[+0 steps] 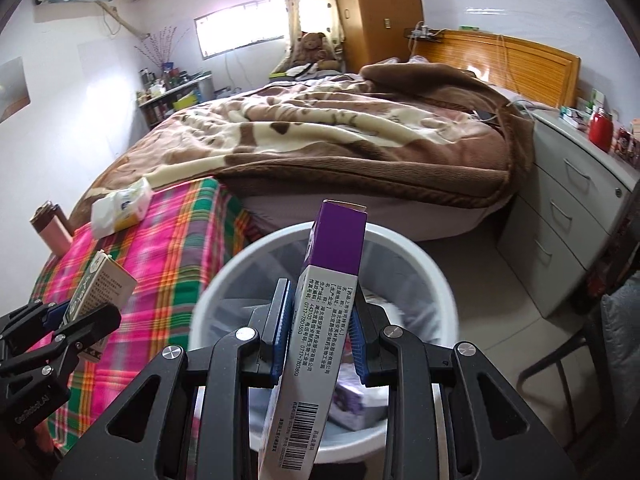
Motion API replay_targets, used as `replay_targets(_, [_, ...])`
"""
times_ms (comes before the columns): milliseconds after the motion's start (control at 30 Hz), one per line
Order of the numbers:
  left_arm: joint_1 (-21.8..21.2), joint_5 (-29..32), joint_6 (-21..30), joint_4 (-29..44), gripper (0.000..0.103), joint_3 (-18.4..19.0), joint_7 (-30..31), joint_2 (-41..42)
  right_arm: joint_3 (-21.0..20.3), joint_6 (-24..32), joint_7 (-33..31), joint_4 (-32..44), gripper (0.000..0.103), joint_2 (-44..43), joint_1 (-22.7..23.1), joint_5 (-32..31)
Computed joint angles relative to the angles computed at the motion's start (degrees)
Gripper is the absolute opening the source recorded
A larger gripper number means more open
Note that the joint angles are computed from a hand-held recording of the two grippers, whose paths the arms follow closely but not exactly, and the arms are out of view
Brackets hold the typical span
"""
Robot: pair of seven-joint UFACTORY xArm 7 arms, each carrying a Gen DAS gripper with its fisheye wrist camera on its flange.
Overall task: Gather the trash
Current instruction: 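Carry the green box and cream tube with both tools over the bin, then open both tools to drop the green box and cream tube into the bin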
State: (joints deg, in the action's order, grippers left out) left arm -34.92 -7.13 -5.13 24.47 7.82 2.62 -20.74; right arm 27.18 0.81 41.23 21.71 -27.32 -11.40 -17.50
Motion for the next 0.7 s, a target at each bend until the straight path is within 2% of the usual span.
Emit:
replay_targets(233, [-3.61, -0.59, -0.57, 2.24, 0.033, 0.64, -0.77, 3.71, -2.08, 0.28, -1.57, -0.46, 0.028, 1.21, -0.88, -0.64])
replay_targets(300, [-2.7, -0.62, -0.39, 3.2, 0.033, -0.82, -1.43, 5.14, -2.74, -0.29, -2.05, -0.39, 0.027, 2.14, -0.9, -0.58])
replay_targets(433, [-4.05, -1.52, -0.29, 4.87, 0.033, -0.38, -1.84, 7.34, -4.24, -1.35, -3.98, -0.14, 0.028, 3.94, -0.35, -0.23])
replay_targets(533, [-3.35, -1.98, -0.49, 6.27, 0.033, -1.57, -2.3, 9.19, -3.68, -1.59, -4.93, 0.45, 0.028, 5.39, -1.35, -0.31])
replay_targets(600, [-2.96, -2.24, -0.92, 6.74, 0.033, -2.28, -2.62, 10.01, -5.08, -2.7, -6.27, 0.55, 0.028, 6.48, -0.18, 0.09])
replay_targets(667, [-2.65, -2.2, -1.08, 7.22, 0.047, -2.65, -2.95, 10.88, -5.69, -2.8, -7.48, 0.67, 0.028, 7.05, 0.43, 0.67])
replay_targets(700, [-1.79, -2.04, -0.64, 7.65, 0.057, -3.37, -3.3, 11.24, -5.31, -2.88, -7.71, 0.72, 0.029, 7.14, -0.01, 0.81])
